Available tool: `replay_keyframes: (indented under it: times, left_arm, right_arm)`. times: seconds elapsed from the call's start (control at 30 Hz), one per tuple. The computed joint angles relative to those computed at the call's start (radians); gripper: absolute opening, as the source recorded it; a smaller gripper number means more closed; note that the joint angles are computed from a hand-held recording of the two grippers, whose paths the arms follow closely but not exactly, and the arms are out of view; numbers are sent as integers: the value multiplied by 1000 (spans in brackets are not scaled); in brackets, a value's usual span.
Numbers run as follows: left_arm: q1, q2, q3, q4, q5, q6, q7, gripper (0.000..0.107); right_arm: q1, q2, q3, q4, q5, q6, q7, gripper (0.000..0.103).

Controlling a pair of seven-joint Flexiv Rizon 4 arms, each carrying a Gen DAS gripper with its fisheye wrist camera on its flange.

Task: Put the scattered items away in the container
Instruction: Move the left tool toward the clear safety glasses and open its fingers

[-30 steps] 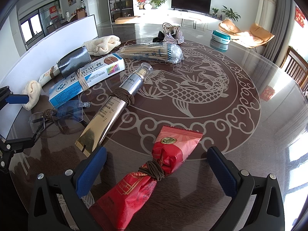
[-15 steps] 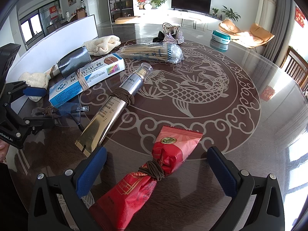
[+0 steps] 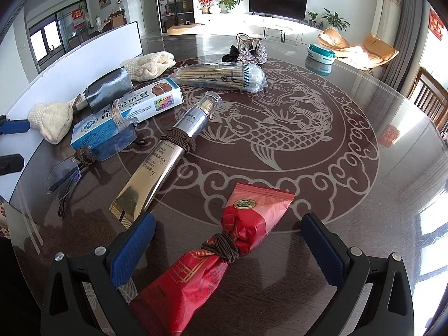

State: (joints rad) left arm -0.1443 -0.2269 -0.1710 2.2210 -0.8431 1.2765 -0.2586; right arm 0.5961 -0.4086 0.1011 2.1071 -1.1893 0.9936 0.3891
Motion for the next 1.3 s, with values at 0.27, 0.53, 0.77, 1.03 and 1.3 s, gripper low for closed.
replay_keyframes:
  times: [0.27, 0.53, 0.77, 1.03, 1.3]
  left_arm:
    - [-6, -53, 22, -46, 160, -84, -128, 99]
    - [-14, -97, -6, -140, 273, -214, -182, 99]
    - [-42, -115, 0, -132, 388, -142, -237, 103]
    - [-37, -100, -5, -123, 399, -170, -200, 103]
    - [-94, -119, 46, -208, 576, -265, -424, 103]
  right_arm:
    - [0, 0, 0, 0, 0, -1, 0, 103]
    - [0, 0, 1, 0, 0, -1, 1, 103]
    - [1, 0, 1, 0, -1, -1, 1, 103]
    - [0, 0, 1, 1, -1, -1, 2, 103]
    - [0, 0, 0, 1, -2, 0, 2, 103]
